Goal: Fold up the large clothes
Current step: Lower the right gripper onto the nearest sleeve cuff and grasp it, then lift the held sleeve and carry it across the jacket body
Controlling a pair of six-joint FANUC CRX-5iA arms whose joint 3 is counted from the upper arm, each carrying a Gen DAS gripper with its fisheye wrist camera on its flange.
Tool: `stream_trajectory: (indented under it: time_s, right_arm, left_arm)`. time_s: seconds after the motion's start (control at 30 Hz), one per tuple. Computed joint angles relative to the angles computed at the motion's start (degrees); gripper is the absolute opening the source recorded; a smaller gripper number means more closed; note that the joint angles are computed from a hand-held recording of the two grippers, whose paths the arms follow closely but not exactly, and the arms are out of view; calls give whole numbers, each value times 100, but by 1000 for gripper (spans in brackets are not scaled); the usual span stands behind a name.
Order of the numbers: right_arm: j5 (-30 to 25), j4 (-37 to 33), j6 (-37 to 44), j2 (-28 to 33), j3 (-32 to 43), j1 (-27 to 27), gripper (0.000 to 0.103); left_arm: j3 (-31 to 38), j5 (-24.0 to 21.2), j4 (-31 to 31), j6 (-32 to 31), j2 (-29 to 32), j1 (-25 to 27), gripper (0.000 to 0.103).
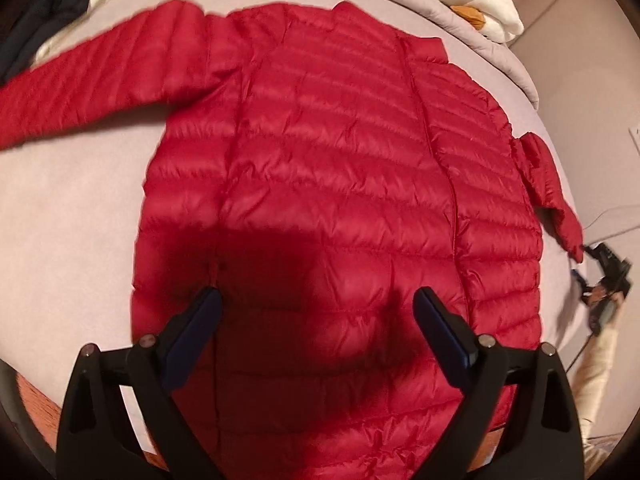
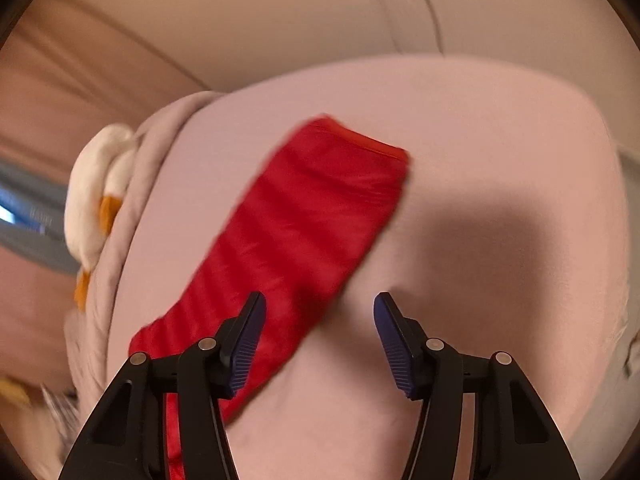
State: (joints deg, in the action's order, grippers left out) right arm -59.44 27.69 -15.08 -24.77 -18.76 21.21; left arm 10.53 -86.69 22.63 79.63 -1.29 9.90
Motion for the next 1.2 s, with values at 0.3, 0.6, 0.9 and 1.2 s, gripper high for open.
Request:
stream_trajectory:
  time_s: [0.3,0.6,0.9,1.2]
  right_arm:
    - [884,554,-675,97,-482,-337,35]
    - [-541,1734,-399,275,142,301,6]
    - [-908,3070,338,432,895,1109,6]
    - [-927,3686,1106,844,1476,2069,5]
  left_arm:
    - [53,30,-99,22,-11,-10,96]
    - [226,402,-232,-126,-165,81,96]
    - [337,821,-132,-129,-260,324,96]
    - [444,1083,-46,98,-381,789,96]
